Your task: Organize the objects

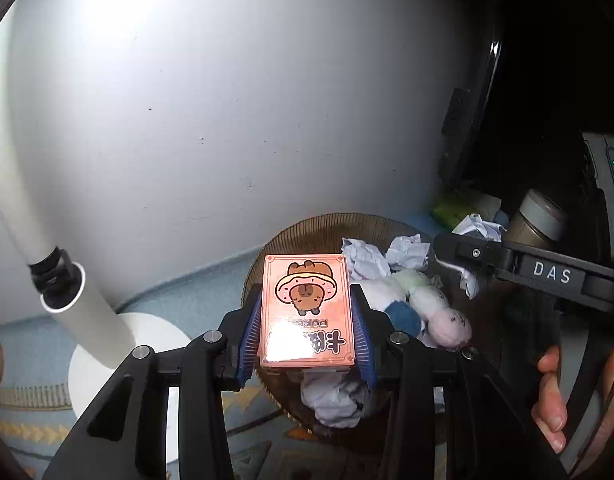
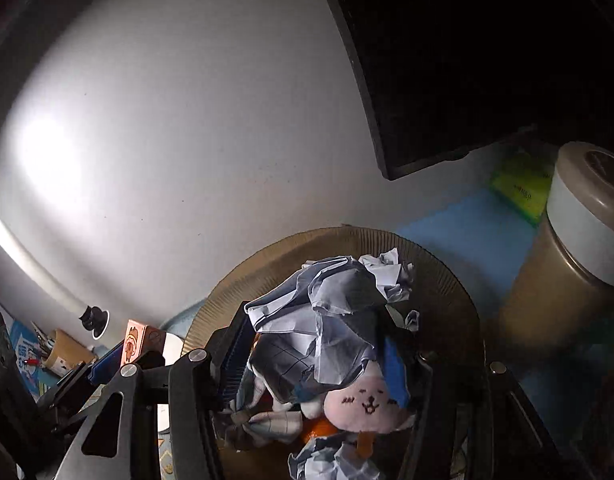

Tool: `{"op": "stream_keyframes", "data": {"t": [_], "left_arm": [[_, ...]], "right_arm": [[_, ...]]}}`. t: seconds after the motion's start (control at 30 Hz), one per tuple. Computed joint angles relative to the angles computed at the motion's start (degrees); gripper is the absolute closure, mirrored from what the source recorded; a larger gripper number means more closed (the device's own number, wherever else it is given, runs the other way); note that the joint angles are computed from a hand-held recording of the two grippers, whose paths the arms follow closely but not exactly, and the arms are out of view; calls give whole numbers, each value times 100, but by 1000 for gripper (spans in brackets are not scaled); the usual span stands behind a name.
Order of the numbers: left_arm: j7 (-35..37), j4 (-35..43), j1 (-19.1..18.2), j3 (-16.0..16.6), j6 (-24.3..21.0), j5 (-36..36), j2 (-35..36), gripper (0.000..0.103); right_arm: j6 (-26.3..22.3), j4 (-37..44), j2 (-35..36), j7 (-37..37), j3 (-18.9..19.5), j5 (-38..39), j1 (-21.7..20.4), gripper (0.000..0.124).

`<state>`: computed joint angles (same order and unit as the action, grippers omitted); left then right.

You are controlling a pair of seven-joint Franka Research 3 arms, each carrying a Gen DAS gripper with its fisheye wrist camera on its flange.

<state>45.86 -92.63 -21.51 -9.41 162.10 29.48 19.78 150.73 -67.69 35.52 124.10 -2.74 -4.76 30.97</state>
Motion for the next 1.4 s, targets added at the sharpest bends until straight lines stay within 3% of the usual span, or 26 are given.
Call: {"op": "stream_keyframes", "data": {"t": [0.07,0.1,0.17,0.3,0.43,0.6,0.67,0.7,0.77,0.87,0.97,1.03,1.13,1.23,1.3,1.4], "left_arm": [[478,535,214,-257,-24,-452,501,59],[677,760,281,-355,-88,-668,699,51],[851,1041,264,-357,-181,-878,926,49],[1114,1036,262,-390,-390,-1193,890,49],[836,141,219,-234,-85,-1148,198,49],[40,-1776,260,-38,493,-524,-1485,48],[-651,-2438,386,-69,400,127,-2203,21],[-1251,-2796,547,-156,386,706,-2605,3],[-2281,-3548,1050,-471,567,1670,-3453,1],[-1833,-4282,980,-398,-62,1124,-4357,1],[-1772,-4909,1169,-628,-665,898,-5048,1],[-1812,-5415,1206,-653,-652,721,-5395,1],[-2172,-5978,1395,-817,-428,516,-5491,1],[-2665,-6259,1715,-1134,-412,575,-5415,1],[-2768,-6238,1817,-1214,-586,671,-5242,1],[-2690,-6136,1670,-1024,-885,544,-4976,1]], "right_arm": [[-205,474,324,-47,15,51,-48,55],[-255,622,429,-59,-6,40,-46,51],[-359,760,525,-133,-32,4,-37,51],[-77,112,158,-170,35,80,-54,51],[263,-848,-516,-92,19,-21,99,51],[221,-1726,-1329,354,-94,-807,605,49],[343,-2162,-1661,608,-9,-1108,697,35],[437,-2387,-1815,734,68,-1209,724,30],[538,-2683,-2000,863,251,-1400,772,30],[393,-2813,-1991,888,514,-1610,885,30],[381,-2854,-1751,775,715,-1573,995,30],[587,-3027,-1667,836,684,-1690,1152,30],[429,-2897,-1371,1273,312,-2495,1601,30],[246,-2622,-1049,1393,169,-2820,1744,30],[-34,-2357,-826,1234,223,-2690,1682,30],[-106,-2249,-690,1054,308,-2365,1544,30]]}}
